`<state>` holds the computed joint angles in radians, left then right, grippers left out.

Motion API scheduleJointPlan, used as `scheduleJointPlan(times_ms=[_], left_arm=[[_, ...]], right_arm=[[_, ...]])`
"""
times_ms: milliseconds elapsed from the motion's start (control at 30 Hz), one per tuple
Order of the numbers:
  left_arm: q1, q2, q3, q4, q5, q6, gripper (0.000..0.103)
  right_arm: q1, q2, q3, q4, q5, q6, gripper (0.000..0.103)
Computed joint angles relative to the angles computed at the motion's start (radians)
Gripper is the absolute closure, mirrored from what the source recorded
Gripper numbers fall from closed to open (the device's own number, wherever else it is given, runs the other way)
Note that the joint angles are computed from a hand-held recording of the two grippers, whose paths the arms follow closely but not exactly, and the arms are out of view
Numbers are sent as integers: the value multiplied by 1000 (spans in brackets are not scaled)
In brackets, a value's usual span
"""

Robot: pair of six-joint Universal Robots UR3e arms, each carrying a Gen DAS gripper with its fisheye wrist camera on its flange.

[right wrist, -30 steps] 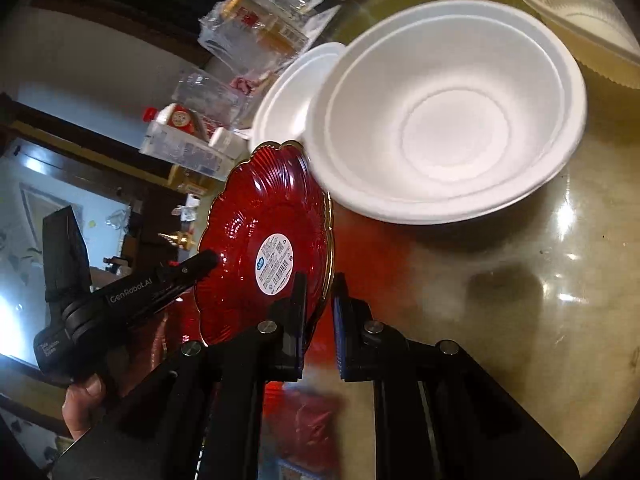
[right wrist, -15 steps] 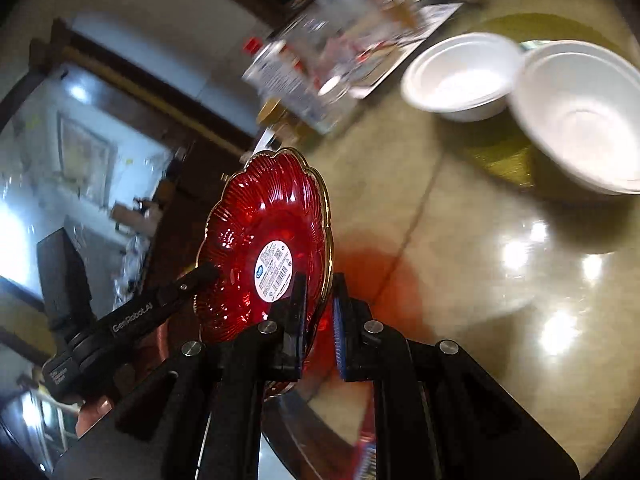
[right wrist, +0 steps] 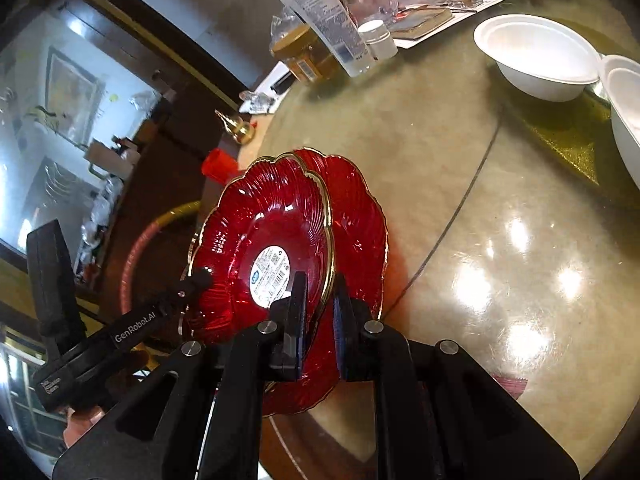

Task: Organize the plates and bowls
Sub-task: 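Lift the small red plate and lower it onto the large red plate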

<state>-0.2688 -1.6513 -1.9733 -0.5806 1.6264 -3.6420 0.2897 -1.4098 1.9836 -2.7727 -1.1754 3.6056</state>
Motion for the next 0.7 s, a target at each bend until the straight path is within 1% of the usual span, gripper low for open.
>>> scheduleJointPlan(times_ms=[100, 200, 233, 267, 300, 333, 367, 400, 433, 467, 567, 600, 633, 700], left_arm=[[-4, -3, -10, 10, 17, -3, 90], [-10, 5, -22, 26, 37, -13, 88], [-14, 10, -27, 32, 47, -17, 85], [-17, 16, -32, 38, 61, -22, 77], [-14, 36, -55, 68, 57, -23, 75], [-12, 45, -63, 78, 55, -23, 69], [-15, 57, -71, 90, 59, -29, 59], [-33, 72, -79, 110, 91, -50, 51], [-49, 75, -81, 128, 123, -61, 37], [-73, 79, -83, 154, 164, -73, 33], [-132, 88, -65, 198, 237, -96, 32], [-160, 83, -51, 215, 264, -99, 30], [-180, 74, -36, 228, 275, -97, 23], [-218, 48, -2, 263, 256, -84, 21]], right_arm=[[11, 10, -20, 22, -16, -11, 88], [37, 0, -23, 13, -40, -27, 72], [40, -3, -21, 6, -42, -29, 63], [42, -12, -16, -3, -47, -32, 58], [48, -27, -11, -6, -69, -29, 53], [51, -39, -3, -18, -84, -25, 42], [46, -60, 16, -38, -91, -23, 38], [45, -81, 24, -33, -107, -21, 38], [42, -99, 33, -33, -119, -22, 38], [32, -130, 57, -41, -126, -29, 38], [-30, -229, 148, -70, -99, -30, 38], [-76, -283, 205, -87, -59, -27, 38], [-134, -345, 263, -91, -10, -30, 38], [-270, -493, 370, -34, 94, -40, 38]])
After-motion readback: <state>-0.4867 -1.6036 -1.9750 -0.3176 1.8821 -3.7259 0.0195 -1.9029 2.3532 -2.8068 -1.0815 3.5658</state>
